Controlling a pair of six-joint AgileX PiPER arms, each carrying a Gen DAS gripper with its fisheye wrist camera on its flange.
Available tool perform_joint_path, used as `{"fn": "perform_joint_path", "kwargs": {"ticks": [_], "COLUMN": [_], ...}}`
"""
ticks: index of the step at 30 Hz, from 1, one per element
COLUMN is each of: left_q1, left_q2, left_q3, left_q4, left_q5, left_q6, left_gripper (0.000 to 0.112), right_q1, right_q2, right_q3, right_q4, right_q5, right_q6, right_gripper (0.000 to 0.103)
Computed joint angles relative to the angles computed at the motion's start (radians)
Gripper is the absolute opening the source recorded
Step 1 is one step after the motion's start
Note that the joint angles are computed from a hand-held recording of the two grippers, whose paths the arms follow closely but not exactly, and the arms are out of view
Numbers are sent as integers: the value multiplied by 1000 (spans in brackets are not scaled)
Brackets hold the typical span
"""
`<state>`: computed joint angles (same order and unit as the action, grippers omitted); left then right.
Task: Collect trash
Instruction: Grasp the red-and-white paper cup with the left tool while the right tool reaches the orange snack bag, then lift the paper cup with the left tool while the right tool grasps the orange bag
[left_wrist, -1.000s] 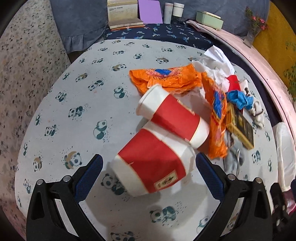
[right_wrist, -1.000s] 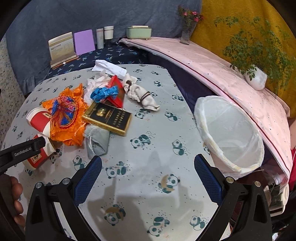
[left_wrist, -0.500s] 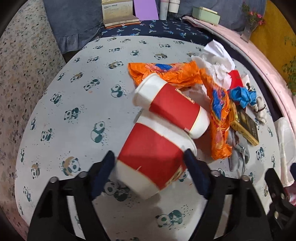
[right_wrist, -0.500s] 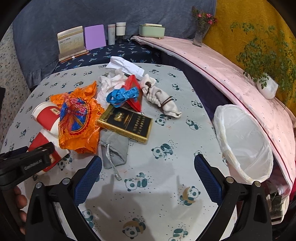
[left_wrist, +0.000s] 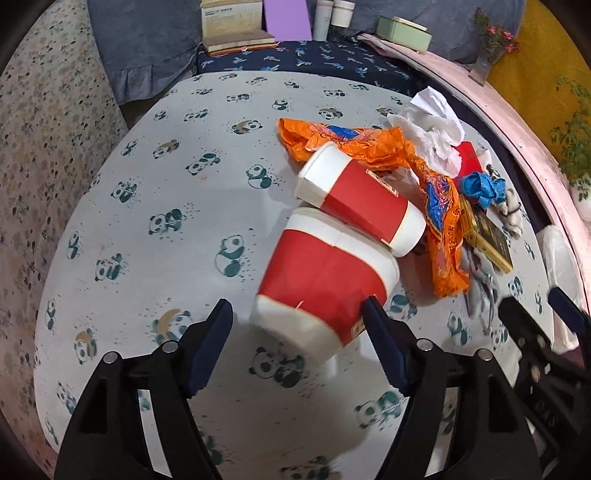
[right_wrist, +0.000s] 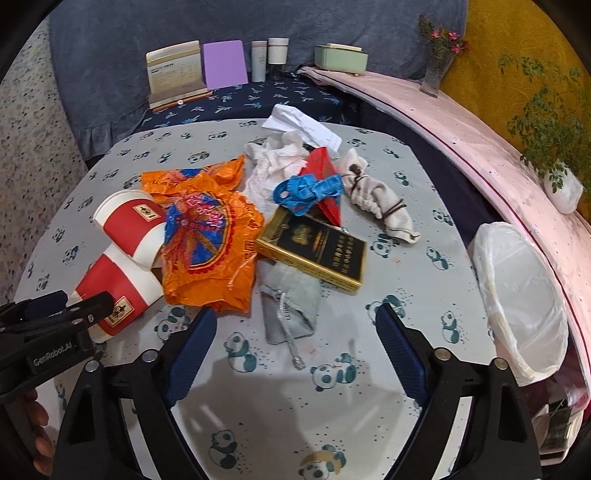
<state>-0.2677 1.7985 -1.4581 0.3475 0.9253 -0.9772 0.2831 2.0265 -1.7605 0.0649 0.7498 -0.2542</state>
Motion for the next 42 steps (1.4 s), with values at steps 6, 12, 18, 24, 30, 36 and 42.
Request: {"fn": "perform_joint_path", "kwargs": {"ticks": [6,12,18,24,30,36,42], "left_q1": [37,71,95,94,109,105,98], "left_q2": [-108,-107,-40,-11,-39,-82,-93], "left_q3": [138,157,106,96,117,154,163], "left_q4": [2,-21,-154,-232,-257,-221,-201], "left_q5": [-89,-177,-208,-218,-224,-212,-199], "left_q6": [145,423,558,607,579,506,452], "left_gripper": [91,94,94,70,69,69,69], "right_q1": [28,52,58,60,66,87,106], "right_q2": [-6,2,4,17,60,119,210], "right_q3": [15,9,1,-19,-88,-170,-275], "right_q4": [4,-6,-29,-14,70,118,109], "right_q5": [-2,2,0,12,57,94,164], "right_q6": [-1,14,45,39,-15,-48,-51], "right_gripper": [78,78,78,78,70,64,27]}}
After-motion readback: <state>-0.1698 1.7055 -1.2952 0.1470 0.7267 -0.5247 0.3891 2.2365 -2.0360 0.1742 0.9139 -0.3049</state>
